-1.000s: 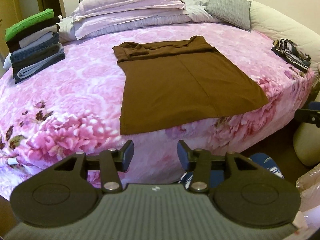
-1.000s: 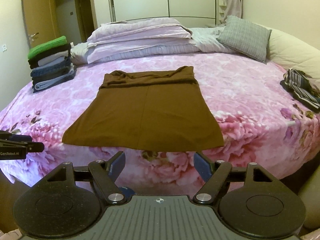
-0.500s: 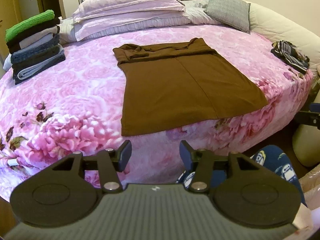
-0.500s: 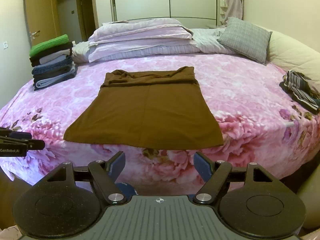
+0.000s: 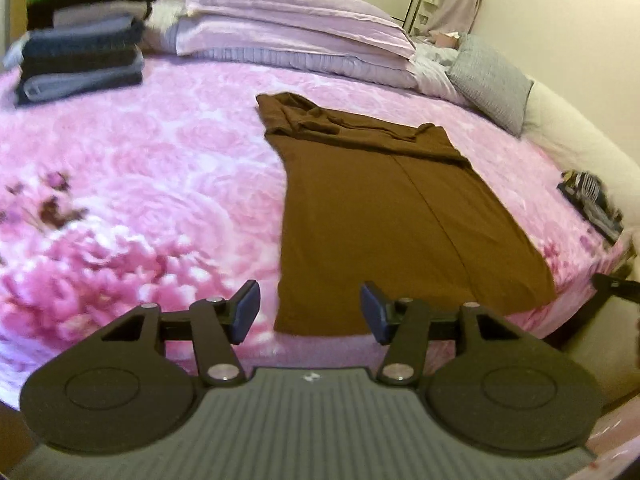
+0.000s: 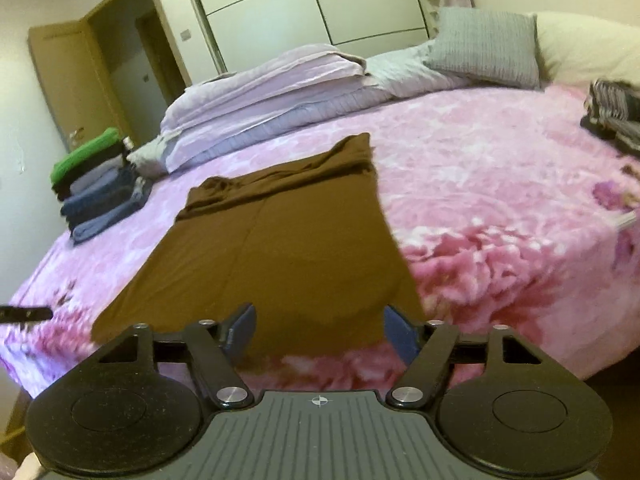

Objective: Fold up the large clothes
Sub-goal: 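Move both grippers to the shirt hem and close on it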

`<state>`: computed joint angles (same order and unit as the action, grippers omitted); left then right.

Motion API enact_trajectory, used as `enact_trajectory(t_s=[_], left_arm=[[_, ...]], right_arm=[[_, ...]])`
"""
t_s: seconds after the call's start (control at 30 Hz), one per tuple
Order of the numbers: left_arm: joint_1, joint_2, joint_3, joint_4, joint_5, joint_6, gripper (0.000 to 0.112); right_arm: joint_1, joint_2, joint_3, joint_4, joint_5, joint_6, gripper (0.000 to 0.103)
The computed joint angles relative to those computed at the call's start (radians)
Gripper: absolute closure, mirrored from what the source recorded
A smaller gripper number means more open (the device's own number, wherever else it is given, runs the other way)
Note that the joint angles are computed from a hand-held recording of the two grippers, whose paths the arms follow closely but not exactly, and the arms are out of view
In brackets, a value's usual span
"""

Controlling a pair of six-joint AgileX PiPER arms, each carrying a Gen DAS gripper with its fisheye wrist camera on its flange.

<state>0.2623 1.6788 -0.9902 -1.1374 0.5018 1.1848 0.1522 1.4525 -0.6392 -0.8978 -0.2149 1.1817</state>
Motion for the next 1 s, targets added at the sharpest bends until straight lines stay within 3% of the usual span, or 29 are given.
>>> enact_trajectory(t_s=[0.1,0.23,0.33,0.5,0.73,1.0], left_arm=[[0.021,0.114,-0.065,-0.061,0.043,0.04,0.066],[0.042,0.223,-0.137,-0.096,0.083,0.044,0.068],[0.06,0.29,-0.199,-0.095,0.129,0.04,0.068],[0.093,0.394,-0.307,-0.058,0.224,-0.002,0.071],[0.126,0.498,-0.447,-0.013,0.433,-0.065,0.071],[0.136,0.529,-0.452,-0.024,0.491,-0.094,0.083]], right_arm=[[-0.15,0.166,-0.08,-0.135,-0.166,0.082,0.046],[-0.253,0.345,-0.191,-0.226,-0.264,0.165,0.055],[-0.327,0.448,-0.269,-0.383,-0.372,0.311,0.058],[-0.431,0.534,-0.328,-0.502,-0.552,0.386,0.061],[-0.482,0.6,-0.411,-0.629,-0.683,0.463,0.061],[-0.517,0.684,-0.481,-0.66,-0.804,0.501,0.061]])
